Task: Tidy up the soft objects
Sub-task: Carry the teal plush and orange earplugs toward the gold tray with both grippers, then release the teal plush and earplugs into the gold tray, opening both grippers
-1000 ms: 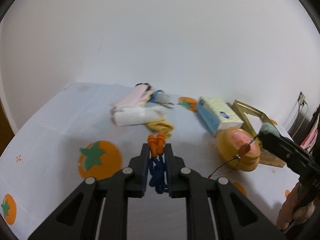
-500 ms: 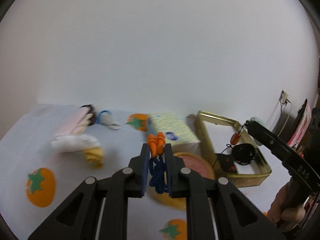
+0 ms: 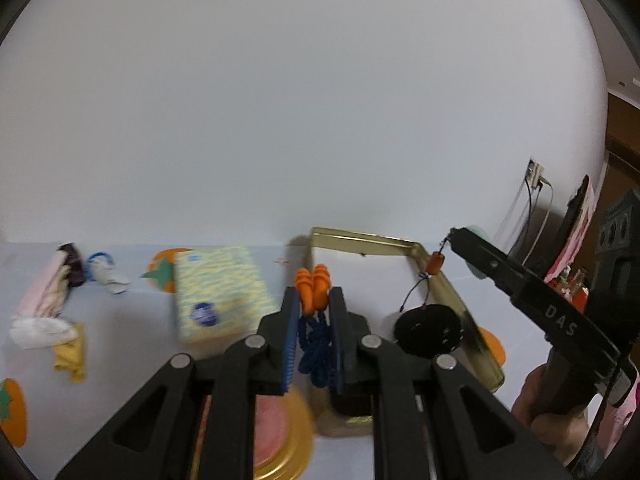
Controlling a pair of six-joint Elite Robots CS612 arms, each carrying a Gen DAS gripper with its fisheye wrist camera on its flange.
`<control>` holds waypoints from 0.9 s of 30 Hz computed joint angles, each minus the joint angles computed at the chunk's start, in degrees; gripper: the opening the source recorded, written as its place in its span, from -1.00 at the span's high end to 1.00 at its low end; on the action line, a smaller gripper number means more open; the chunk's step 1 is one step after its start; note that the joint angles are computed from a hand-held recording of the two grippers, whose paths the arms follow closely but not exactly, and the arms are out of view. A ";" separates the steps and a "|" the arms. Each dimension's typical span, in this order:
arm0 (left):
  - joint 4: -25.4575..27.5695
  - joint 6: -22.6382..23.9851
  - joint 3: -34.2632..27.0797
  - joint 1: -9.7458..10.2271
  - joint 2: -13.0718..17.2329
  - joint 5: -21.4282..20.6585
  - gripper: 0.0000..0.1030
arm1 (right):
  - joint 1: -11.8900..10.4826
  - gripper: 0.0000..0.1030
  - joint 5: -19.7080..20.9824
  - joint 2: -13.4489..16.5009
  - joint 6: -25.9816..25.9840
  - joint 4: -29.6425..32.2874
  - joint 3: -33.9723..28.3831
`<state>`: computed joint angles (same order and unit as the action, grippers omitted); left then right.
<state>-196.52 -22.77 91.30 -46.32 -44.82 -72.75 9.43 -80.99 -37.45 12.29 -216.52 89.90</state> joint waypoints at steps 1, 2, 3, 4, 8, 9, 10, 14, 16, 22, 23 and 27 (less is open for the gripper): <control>0.66 0.21 -0.90 -0.11 0.42 -0.01 0.75 | -0.17 0.31 -0.62 0.08 0.34 0.29 -0.18; 1.53 0.37 -1.92 -0.18 0.87 -0.33 0.75 | -0.35 0.31 -1.37 0.19 0.63 0.74 -0.45; 2.62 0.32 -3.09 -0.23 1.35 -0.97 0.75 | -0.55 0.31 -1.81 0.29 1.00 1.31 -0.70; 3.22 0.19 -3.83 -0.23 1.66 -1.43 0.75 | -0.81 0.31 -2.17 0.44 1.76 2.04 -1.02; 7.24 0.37 -7.90 -0.63 3.59 -1.92 0.75 | -1.34 0.31 -3.33 1.05 3.78 4.70 -2.32; 8.93 0.29 -9.15 -0.72 4.13 -1.94 0.75 | -1.37 0.31 -3.78 1.15 3.82 5.38 -2.58; 10.03 0.09 -10.00 -0.79 4.51 -1.74 0.75 | -1.47 0.31 -3.84 1.26 4.05 6.52 -2.94; 15.79 -1.94 -13.88 -1.07 6.39 -0.76 0.75 | -1.92 0.31 -4.60 1.13 4.70 9.38 -2.93; 17.51 -2.33 -14.72 -1.20 6.83 0.08 0.75 | -1.93 0.31 -4.84 1.11 5.12 10.16 -2.90; 22.72 -2.86 -16.56 -1.65 7.62 3.48 0.75 | -1.85 0.30 -5.05 0.79 5.78 11.68 -2.94; 23.28 -3.23 -16.69 -1.63 7.67 3.82 0.75 | -1.81 0.30 -5.10 0.79 5.62 11.87 -2.97; 25.04 -4.09 -17.14 -1.42 7.87 4.22 0.75 | -1.65 0.31 -5.78 0.72 4.99 13.44 -3.25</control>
